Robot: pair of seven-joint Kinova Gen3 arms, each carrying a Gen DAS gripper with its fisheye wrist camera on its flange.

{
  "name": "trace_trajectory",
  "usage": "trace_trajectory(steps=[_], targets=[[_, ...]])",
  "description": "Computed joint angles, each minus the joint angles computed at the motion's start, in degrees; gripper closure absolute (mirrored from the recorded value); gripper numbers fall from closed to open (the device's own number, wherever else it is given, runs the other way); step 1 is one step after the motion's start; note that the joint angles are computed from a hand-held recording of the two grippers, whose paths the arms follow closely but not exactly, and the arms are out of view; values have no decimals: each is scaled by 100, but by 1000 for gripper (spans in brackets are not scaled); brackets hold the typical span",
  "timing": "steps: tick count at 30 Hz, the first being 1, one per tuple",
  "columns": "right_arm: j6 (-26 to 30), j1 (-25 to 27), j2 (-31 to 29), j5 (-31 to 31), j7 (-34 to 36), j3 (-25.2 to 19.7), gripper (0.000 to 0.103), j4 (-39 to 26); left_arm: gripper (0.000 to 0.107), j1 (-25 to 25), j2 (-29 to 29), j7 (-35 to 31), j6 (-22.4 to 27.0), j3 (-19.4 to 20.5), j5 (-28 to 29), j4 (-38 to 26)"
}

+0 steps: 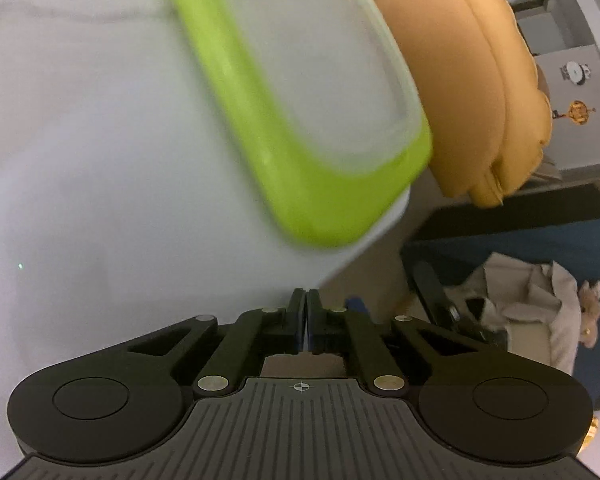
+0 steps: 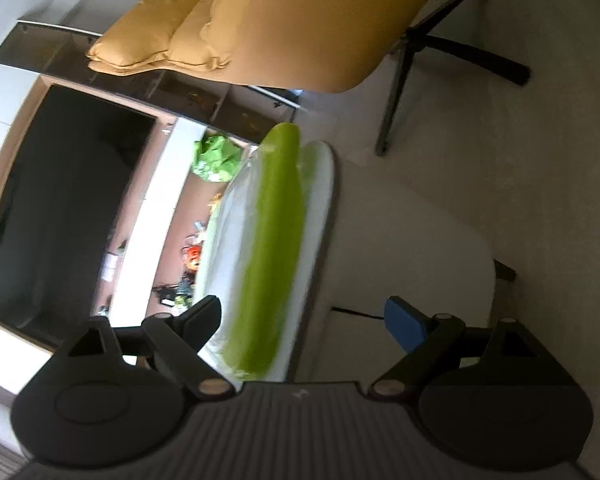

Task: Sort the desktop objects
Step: 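Grip the lime green tray edge with left tool while right tool grips its rim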

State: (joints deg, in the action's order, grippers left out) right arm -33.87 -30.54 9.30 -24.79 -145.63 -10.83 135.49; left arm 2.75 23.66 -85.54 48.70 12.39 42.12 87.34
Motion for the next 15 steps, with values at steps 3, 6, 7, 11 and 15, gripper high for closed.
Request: trace_trajectory(steps=[3,6,7,11,15], targets=[[-55,-718,-79,-699,520,533,13,26,85,141,-313,-442,-350,-343,630,508],[-332,-872,-179,-839,939,680,14,39,22,-115,-719,-778,-1049,-247,1329,1171],[-353,-711,-197,-699,907,598,14,7,17,-381,-819,-888,-1282,-19,1562,1358],[-738,196,-131,170,116,-85,14,121,15,-1417,-608,-1781,-1496,1013,2459,1641],[-1350,94,49,208,-266,-102,13,378,13,-2220,-301,-2713,-1799,2074,3117,1858]])
